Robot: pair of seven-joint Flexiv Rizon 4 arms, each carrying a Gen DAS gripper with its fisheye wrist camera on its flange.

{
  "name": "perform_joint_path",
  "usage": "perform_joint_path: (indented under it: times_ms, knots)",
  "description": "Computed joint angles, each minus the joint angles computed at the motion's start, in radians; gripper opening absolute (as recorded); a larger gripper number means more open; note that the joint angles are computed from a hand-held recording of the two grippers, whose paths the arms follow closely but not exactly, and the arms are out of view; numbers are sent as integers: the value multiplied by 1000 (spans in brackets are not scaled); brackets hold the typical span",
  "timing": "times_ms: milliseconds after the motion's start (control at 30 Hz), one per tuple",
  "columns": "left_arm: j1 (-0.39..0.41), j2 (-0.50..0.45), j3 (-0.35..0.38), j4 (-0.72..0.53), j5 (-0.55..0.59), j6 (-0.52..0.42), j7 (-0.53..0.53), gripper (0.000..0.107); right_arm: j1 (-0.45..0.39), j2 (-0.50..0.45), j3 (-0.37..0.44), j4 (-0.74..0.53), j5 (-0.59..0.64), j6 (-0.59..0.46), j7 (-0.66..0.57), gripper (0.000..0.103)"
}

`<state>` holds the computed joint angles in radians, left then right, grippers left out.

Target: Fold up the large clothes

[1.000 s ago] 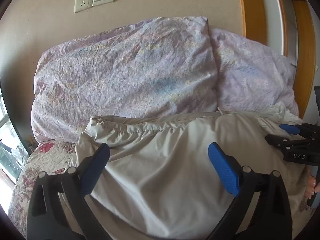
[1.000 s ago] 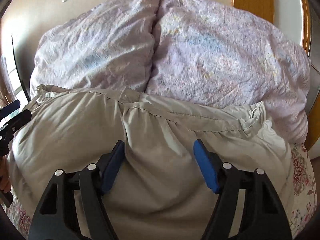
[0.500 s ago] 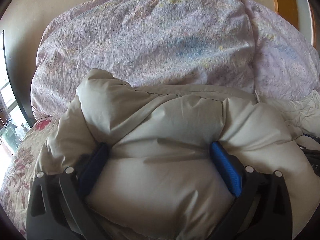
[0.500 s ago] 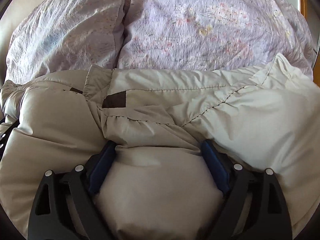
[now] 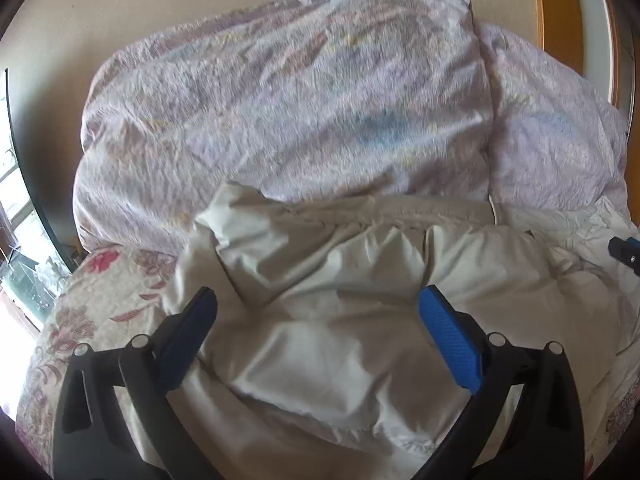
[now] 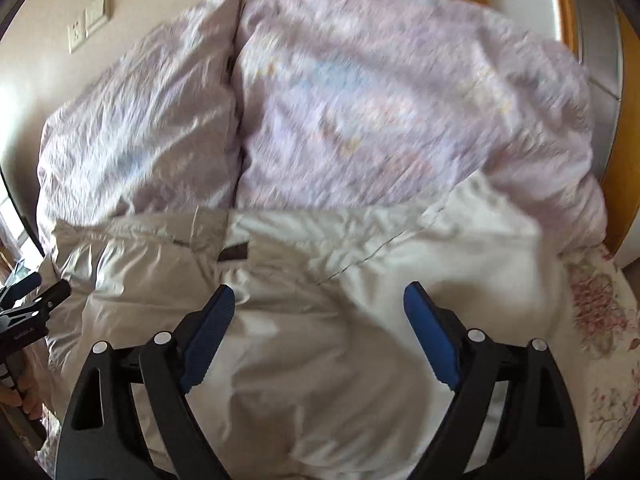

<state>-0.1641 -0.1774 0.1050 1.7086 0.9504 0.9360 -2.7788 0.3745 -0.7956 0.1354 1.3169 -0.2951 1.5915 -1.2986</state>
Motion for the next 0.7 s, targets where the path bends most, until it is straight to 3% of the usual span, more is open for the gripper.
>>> perform_joint_path:
  times_ms: [67, 100, 200, 300, 500, 600, 700]
  knots:
    - [-5, 8, 2, -6, 18, -24, -16, 101, 46, -10, -115, -27, 2, -23, 62, 88]
    - [1, 8, 3, -8, 13, -28, -19, 101, 48, -27, -134, -54, 1, -37, 78, 88]
    - [24, -2, 7, -9, -23, -18, -26, 101, 19, -57, -116, -93, 0, -65, 96, 85]
    - [29, -32, 11, -30, -44, -69, -3, 101, 12, -77, -126, -112, -33, -99, 145, 85]
    - [12, -66, 27, -48, -28, -127, 3, 101, 4, -86, -117, -97, -9, -141, 129, 85]
    - [23, -80, 35, -46, -52, -115, 0, 101, -7, -102, -95, -126, -7, -190, 125, 85]
    - [50, -87, 46, -22, -104, -46, -2, 101, -19, -117, -68, -151, 2, -225, 107, 86]
